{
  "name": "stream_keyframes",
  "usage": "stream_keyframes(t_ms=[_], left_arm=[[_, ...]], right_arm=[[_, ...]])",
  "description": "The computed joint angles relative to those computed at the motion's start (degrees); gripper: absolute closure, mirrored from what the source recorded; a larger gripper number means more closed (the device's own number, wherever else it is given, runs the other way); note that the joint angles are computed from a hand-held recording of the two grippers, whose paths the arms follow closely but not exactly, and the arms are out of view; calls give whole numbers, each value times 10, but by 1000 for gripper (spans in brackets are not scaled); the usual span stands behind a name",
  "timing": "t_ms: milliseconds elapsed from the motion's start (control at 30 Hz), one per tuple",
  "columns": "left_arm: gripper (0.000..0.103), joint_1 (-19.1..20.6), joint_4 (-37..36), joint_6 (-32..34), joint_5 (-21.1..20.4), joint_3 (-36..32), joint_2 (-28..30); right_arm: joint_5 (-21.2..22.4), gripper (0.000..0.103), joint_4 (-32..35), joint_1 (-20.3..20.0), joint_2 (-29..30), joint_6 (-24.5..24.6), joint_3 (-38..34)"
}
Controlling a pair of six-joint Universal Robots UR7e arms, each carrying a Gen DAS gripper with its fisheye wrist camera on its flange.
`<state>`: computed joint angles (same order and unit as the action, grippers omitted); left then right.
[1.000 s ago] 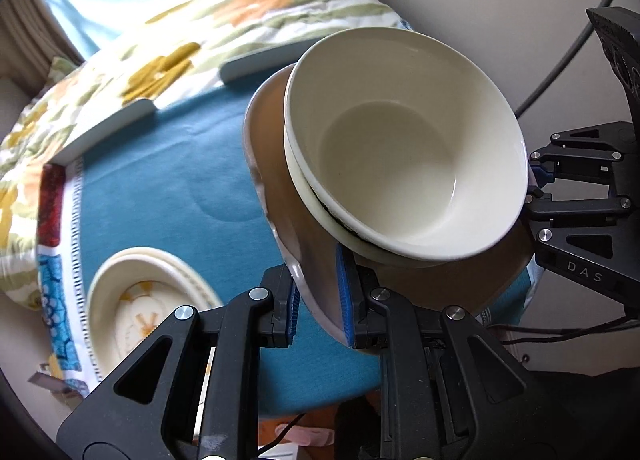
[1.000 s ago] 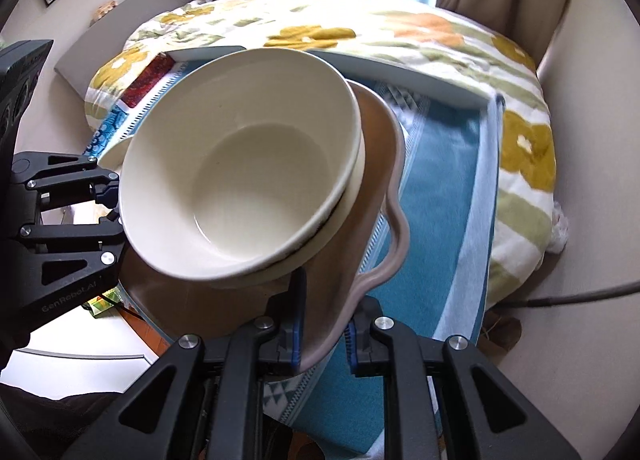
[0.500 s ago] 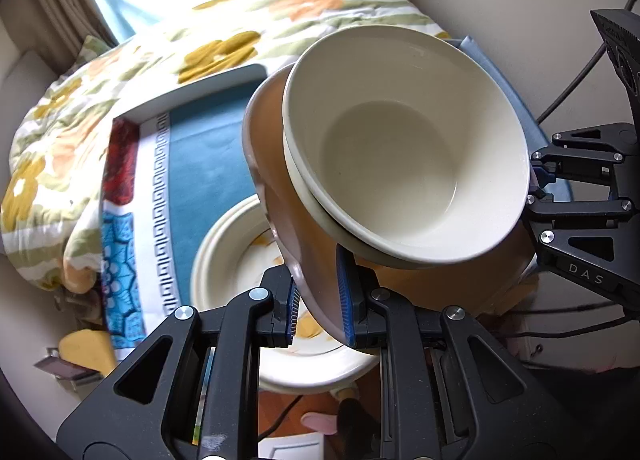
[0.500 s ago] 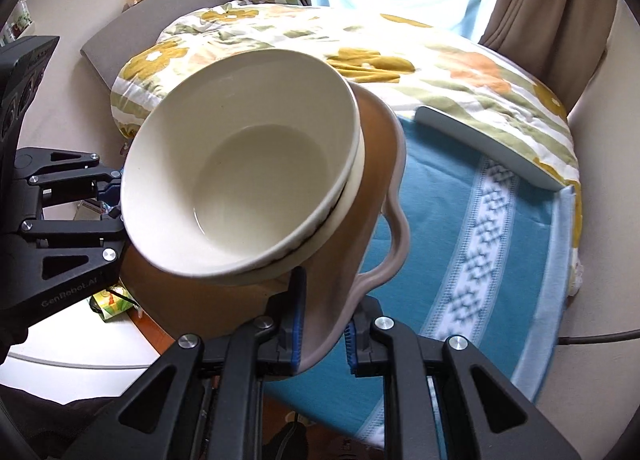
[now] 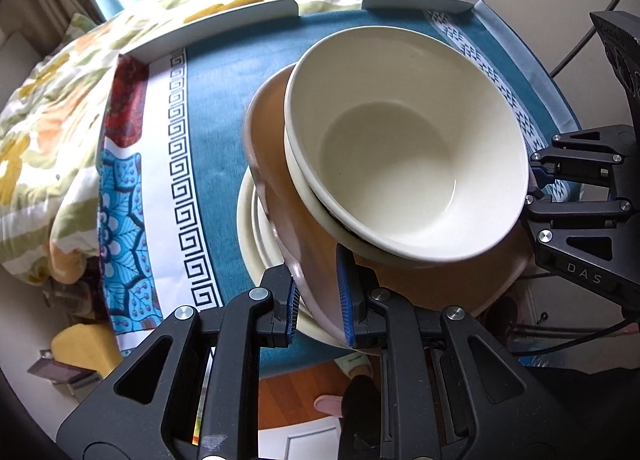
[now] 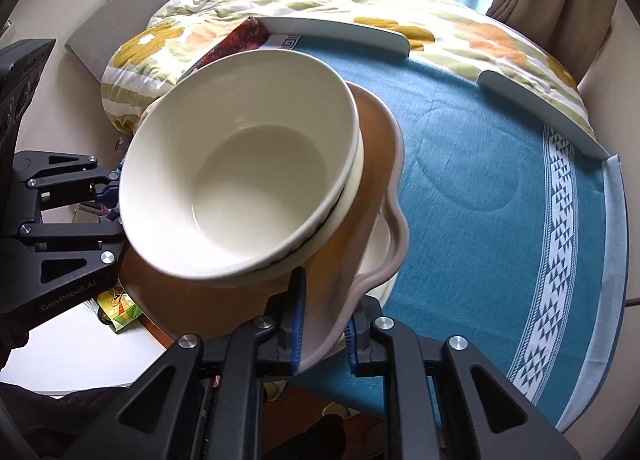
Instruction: Organize plates and bowls
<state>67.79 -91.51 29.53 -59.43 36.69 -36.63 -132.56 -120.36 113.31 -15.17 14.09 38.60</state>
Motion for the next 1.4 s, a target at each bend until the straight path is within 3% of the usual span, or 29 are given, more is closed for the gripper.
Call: stream_keyframes(t_ms=[333, 600, 767, 1233, 1400], left_arm=[[89, 13, 18, 3, -19, -23, 15], [89, 10, 8, 5, -6, -7, 8], [88, 9, 13, 0, 0, -10, 11], [88, -2, 112, -27, 36, -102, 49], [88, -8, 135, -34, 48, -120, 53]], right_arm=[[-2, 88, -10, -4, 3, 30, 14], [0, 88, -4, -4, 2, 41, 15], [3, 88, 29, -5, 10, 59, -10], [0, 88, 144, -2, 34, 124, -90], [0, 88, 152, 4, 21, 155, -81]])
